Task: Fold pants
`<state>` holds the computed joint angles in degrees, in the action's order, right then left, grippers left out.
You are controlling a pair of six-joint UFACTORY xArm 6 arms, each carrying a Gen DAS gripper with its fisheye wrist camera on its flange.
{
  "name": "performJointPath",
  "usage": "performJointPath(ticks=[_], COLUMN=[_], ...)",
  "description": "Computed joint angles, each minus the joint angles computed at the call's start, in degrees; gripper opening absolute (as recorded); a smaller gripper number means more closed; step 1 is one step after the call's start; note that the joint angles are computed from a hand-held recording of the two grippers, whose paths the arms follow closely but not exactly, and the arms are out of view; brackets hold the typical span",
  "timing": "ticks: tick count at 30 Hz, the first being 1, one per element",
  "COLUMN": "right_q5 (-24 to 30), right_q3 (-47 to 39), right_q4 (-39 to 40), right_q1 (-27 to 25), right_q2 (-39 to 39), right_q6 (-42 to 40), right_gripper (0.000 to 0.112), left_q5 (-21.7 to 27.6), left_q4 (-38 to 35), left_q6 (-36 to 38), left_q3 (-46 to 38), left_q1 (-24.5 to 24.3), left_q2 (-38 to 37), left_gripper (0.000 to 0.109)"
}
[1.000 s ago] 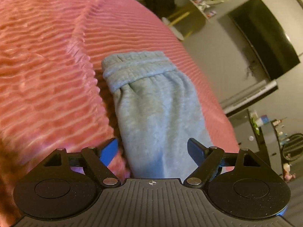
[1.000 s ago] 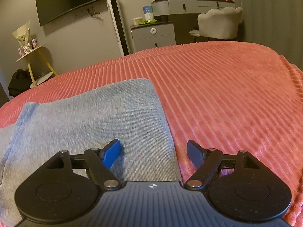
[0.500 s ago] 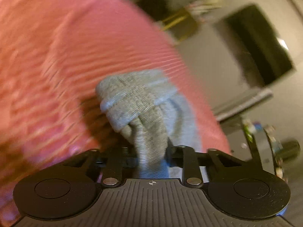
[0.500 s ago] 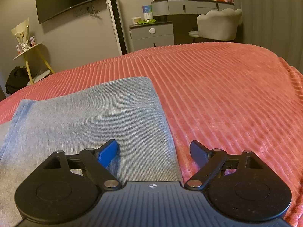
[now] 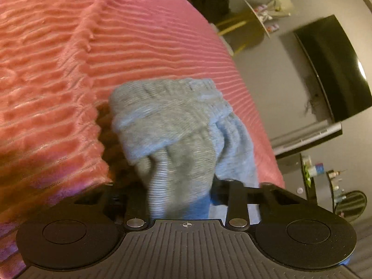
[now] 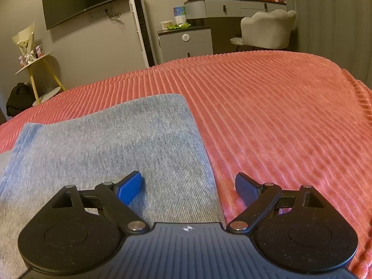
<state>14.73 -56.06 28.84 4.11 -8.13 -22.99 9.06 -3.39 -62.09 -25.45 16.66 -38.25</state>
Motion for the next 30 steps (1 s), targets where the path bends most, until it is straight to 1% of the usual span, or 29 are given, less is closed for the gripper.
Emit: performJointPath(ticks=[1, 2, 4, 5, 6, 7, 8, 11, 13, 15, 18, 20, 21, 22, 24, 25, 26, 27, 28, 29, 30], right_q5=[0.12, 0.42, 1.13, 1.42, 1.73, 2.15, 2.91, 3.99, 4.03, 3.72, 4.86, 6.07, 6.94, 8.02, 10.64, 12.06, 14.22, 16.38, 18.49, 20.37, 23.47], right_q3=[-0.06, -0.23, -0.66, -0.78, -0.92, -1.14, -1.46, -1.5, -1.13, -0.74, -0.6, -0.54, -0.44, -0.48, -0.39, -0.27, -0.4, -0.63, -0.82, -0.85, -1.26], right_q4=[0.19, 0.71, 2.57, 3.65, 4.3, 4.9, 6.39, 10.95, 14.27, 17.25, 23.27, 27.29, 29.43, 30.81, 32.83, 33.43, 34.23, 35.21, 36.21, 37.31, 38.69], right_q1=[-0.02, -0.12, -0.32, -0.41, -0.51, -0.64, -0.84, -1.18, -1.33, -1.47, -2.22, -2.88, -3.3, -3.8, -5.14, -5.81, -6.91, -8.03, -9.09, -9.96, -11.28], right_q2=[-0.02, -0.02, -0.02, -0.11, -0.14, -0.12, -0.21, -0.92, -1.65, -2.36, -3.59, -4.56, -5.13, -5.52, -6.38, -6.86, -7.15, -7.29, -7.45, -7.65, -7.61], right_q6=[-0.07, -0.42, -1.62, -2.3, -2.71, -3.1, -4.27, -7.87, -10.1, -12.12, -16.27, -19.13, -20.82, -21.79, -22.57, -22.46, -22.21, -22.04, -21.7, -21.39, -20.88], right_gripper=[0.088, 0.088, 0.088, 0.088, 0.087, 0.085, 0.081, 0.077, 0.076, 0.076, 0.076, 0.076, 0.076, 0.076, 0.076, 0.076, 0.076, 0.077, 0.077, 0.077, 0.077], left_q5=[1.22, 2.47, 6.62, 8.94, 10.24, 11.94, 13.6, 17.42, 18.23, 19.71, 20.16, 20.74, 20.95, 21.57, 23.88, 25.58, 27.25, 28.56, 28.85, 28.85, 28.63], left_q4=[1.39, 5.18, 15.81, 20.36, 24.45, 27.29, 30.74, 40.91, 43.93, 47.66, 48.64, 46.89, 45.94, 44.13, 37.54, 35.95, 36.31, 37.24, 37.74, 38.53, 39.47], left_q6=[0.7, -0.35, -2.67, -3.35, -3.91, -4.02, -4.36, -4.74, -3.42, -2.42, 0.57, 4.65, 5.95, 7.3, 12.94, 14.22, 13.9, 12.78, 11.77, 9.63, 6.61], left_q3=[-0.65, -1.41, -4.37, -6.15, -7.68, -8.18, -9.99, -15.86, -19.5, -23.71, -28.55, -31.75, -32.82, -33.53, -35.61, -36.39, -36.72, -36.35, -35.6, -33.56, -31.1], left_q1=[0.1, 0.17, -0.7, -1.84, -3.11, -4.56, -6.36, -13.92, -19.21, -25.62, -34.03, -39.08, -41.01, -42.94, -46.47, -48.01, -49.36, -50.42, -50.85, -51.11, -50.99], left_q2=[-0.62, -1.27, -2.21, -2.67, -2.9, -4.54, -4.51, -3.48, -1.74, 1.12, 6.36, 11.04, 13.27, 15.13, 18.95, 20.14, 20.84, 20.71, 20.24, 18.36, 16.12], left_gripper=[0.024, 0.023, 0.022, 0.021, 0.021, 0.02, 0.02, 0.02, 0.02, 0.021, 0.022, 0.026, 0.036, 0.05, 0.061, 0.061, 0.063, 0.069, 0.073, 0.08, 0.082])
